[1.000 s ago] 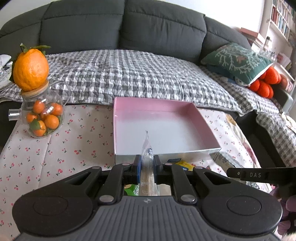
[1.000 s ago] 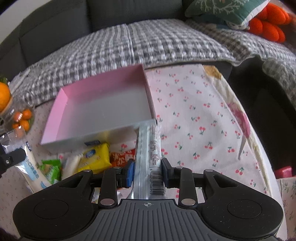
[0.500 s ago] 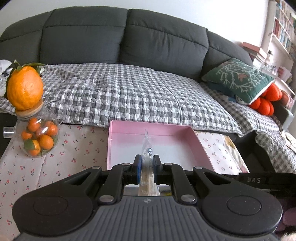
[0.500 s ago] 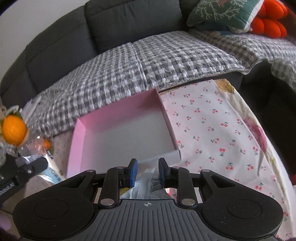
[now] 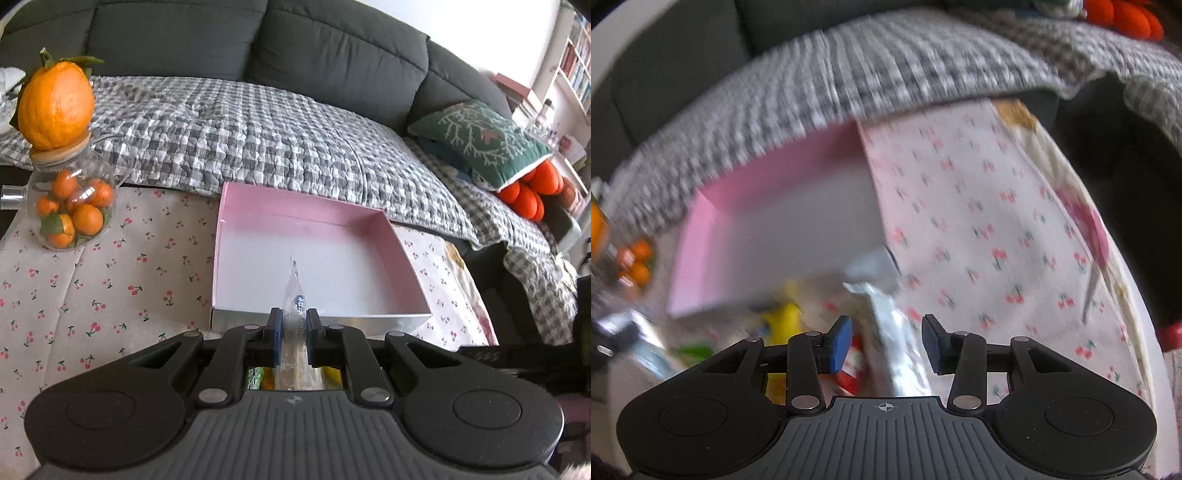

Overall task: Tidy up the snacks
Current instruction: 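Carry both packets into the pink box and open both tools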

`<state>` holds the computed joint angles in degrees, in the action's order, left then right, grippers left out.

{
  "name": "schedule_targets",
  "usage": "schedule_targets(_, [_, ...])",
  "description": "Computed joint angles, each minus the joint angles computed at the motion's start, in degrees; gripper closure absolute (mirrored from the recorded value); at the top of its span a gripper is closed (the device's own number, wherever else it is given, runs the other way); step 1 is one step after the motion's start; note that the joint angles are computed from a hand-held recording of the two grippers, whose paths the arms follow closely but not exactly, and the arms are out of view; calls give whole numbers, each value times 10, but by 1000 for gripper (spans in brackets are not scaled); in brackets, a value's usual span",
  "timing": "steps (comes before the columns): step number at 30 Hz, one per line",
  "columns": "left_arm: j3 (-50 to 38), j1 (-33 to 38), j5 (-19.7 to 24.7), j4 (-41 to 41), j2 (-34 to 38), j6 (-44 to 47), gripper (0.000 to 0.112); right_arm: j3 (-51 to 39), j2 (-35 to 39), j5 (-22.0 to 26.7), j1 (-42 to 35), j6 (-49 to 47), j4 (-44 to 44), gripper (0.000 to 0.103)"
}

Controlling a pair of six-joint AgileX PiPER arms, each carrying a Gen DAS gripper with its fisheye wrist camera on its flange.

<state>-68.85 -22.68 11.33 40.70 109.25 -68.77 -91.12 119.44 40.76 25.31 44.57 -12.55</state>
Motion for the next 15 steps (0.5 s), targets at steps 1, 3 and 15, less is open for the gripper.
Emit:
schedule_targets(1, [2, -1, 0, 0, -1, 1, 101, 0, 6, 3, -2, -7, 9, 62])
schedule_targets(3, [2, -3, 3, 0, -1, 5, 101, 10, 12, -7, -9, -18, 29, 62])
schedule_targets(15, [8, -1, -4, 0, -9, 15, 101, 77, -57, -58, -1, 21, 8, 74])
